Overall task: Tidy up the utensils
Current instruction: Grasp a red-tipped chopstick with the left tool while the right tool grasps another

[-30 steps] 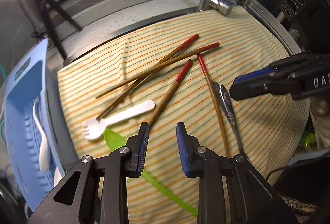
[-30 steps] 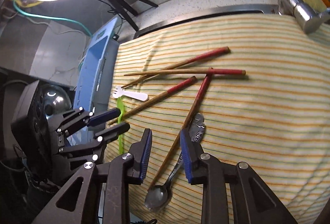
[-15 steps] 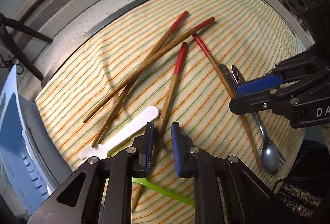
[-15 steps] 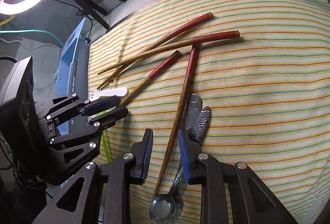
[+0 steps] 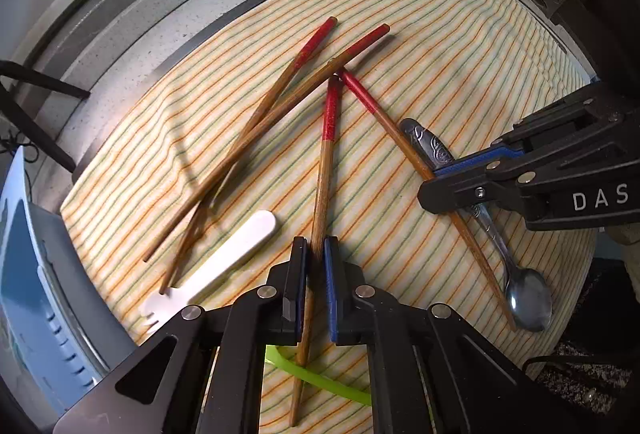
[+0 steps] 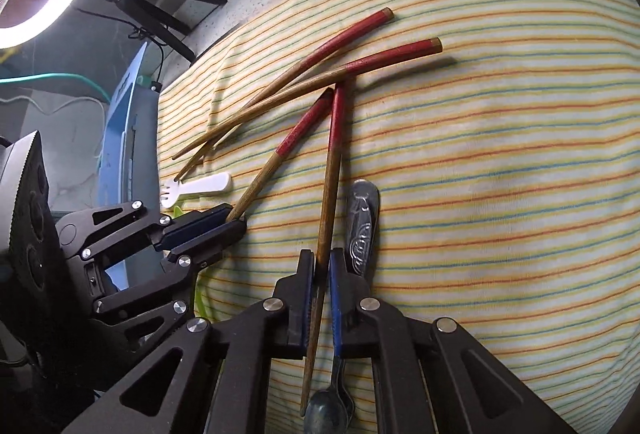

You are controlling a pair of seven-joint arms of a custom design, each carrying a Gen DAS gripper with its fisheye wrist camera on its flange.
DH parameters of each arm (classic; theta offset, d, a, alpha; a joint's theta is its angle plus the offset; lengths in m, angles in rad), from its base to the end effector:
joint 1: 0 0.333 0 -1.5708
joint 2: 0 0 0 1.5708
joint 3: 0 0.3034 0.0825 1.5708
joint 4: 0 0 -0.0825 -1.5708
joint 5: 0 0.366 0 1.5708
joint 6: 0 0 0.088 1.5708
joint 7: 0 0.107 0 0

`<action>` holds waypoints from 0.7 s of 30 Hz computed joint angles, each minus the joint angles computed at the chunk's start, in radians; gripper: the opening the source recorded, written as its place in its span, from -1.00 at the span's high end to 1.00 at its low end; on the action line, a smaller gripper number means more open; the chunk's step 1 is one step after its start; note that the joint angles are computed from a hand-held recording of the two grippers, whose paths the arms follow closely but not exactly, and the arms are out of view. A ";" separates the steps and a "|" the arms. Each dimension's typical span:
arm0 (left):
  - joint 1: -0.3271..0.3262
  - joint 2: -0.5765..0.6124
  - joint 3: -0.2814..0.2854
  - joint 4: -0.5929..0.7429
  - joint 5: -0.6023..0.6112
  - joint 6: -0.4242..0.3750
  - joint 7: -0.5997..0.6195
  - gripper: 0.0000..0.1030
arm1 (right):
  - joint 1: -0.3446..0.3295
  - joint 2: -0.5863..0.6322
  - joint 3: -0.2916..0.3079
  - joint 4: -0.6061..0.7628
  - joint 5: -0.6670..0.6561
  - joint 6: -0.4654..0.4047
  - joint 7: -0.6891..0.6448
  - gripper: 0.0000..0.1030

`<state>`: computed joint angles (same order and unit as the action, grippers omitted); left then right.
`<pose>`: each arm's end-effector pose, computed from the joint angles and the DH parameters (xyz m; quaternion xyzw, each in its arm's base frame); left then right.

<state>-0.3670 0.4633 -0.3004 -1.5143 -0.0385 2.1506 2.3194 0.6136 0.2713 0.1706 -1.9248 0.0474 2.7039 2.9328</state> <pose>0.5539 -0.3977 0.4200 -0.1067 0.9863 -0.1249 0.0152 0.4554 0.4418 0.4073 -0.4367 0.8627 0.1065 0.2319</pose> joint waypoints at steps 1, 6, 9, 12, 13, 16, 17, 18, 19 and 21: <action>-0.002 -0.003 -0.001 -0.005 0.004 0.001 0.004 0.87 | -0.001 -0.002 0.003 -0.006 0.006 0.010 -0.002 0.86; -0.013 -0.006 -0.003 -0.010 -0.001 0.003 -0.030 0.90 | -0.019 0.001 0.024 -0.025 0.075 0.070 -0.046 0.88; 0.001 0.010 -0.017 0.024 -0.061 -0.051 -0.051 0.90 | -0.026 -0.012 0.034 -0.056 0.123 0.129 -0.057 0.88; 0.015 0.010 -0.029 0.040 -0.120 -0.091 -0.058 0.90 | -0.021 -0.033 0.031 -0.069 0.122 0.146 -0.066 0.89; 0.018 0.005 -0.034 0.038 -0.139 -0.098 -0.061 0.90 | -0.021 -0.040 0.032 -0.073 0.123 0.149 -0.071 0.89; 0.022 -0.007 -0.038 0.028 -0.171 -0.096 -0.052 0.90 | -0.014 -0.064 0.025 -0.086 0.111 0.147 -0.067 0.88; 0.022 -0.012 -0.040 0.020 -0.179 -0.092 -0.051 0.90 | -0.012 -0.073 0.022 -0.094 0.103 0.148 -0.059 0.88; 0.019 -0.014 -0.040 0.017 -0.183 -0.084 -0.050 0.90 | -0.009 -0.082 0.017 -0.103 0.094 0.149 -0.048 0.89; 0.014 -0.008 -0.038 0.024 -0.180 -0.081 -0.055 0.90 | -0.008 -0.091 0.012 -0.112 0.082 0.149 -0.036 0.89; 0.012 0.002 -0.040 0.034 -0.192 -0.090 -0.060 0.90 | -0.013 -0.106 0.014 -0.132 0.082 0.158 -0.026 0.89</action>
<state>-0.3550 0.4648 -0.3407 -1.4802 -0.2304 2.0608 2.2592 0.6005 0.1650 0.1844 -2.0564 0.1296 2.8615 2.9065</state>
